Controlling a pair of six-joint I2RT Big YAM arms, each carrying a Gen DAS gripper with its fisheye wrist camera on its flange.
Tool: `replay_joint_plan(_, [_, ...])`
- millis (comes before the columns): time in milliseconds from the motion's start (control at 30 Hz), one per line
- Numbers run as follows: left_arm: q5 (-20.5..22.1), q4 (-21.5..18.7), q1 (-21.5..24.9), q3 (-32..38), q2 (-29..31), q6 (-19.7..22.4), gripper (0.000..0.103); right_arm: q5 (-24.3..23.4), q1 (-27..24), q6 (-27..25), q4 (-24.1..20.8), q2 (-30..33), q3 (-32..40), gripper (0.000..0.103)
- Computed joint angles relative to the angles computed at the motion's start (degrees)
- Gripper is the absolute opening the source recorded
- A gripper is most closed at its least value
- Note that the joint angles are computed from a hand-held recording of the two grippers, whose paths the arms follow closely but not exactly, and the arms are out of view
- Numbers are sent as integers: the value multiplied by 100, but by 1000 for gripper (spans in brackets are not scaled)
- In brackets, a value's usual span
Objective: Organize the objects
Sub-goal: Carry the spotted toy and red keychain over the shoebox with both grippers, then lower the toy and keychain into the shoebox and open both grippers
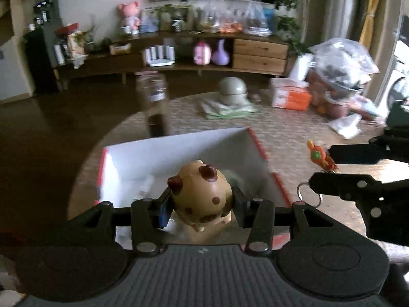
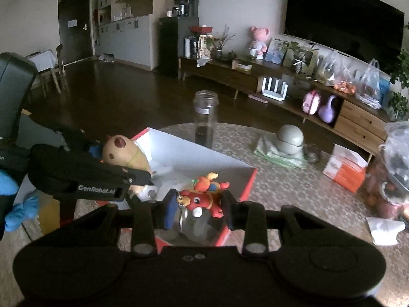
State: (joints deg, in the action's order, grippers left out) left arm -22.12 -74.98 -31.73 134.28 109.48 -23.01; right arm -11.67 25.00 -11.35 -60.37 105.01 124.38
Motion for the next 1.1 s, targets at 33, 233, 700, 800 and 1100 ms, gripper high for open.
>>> replay_joint_plan(33, [-29, -16, 53, -42, -13, 14, 46, 30, 47, 14, -64, 138, 154, 36])
replay_joint_plan(233, [-268, -269, 351, -122, 150, 208, 46, 280, 212, 84, -242, 704, 662, 36])
replay_joint_plan(700, [-23, -707, 635, 80, 719, 427, 46, 466, 234, -19, -628, 1390, 1129, 36])
replay_joint_plan(800, [-107, -747, 617, 154, 799, 564, 47, 444, 238, 3, -759, 1494, 1221, 36])
replay_joint_plan(1100, [58, -814, 708, 9, 794, 397, 48, 392, 242, 48, -695, 1387, 901, 38])
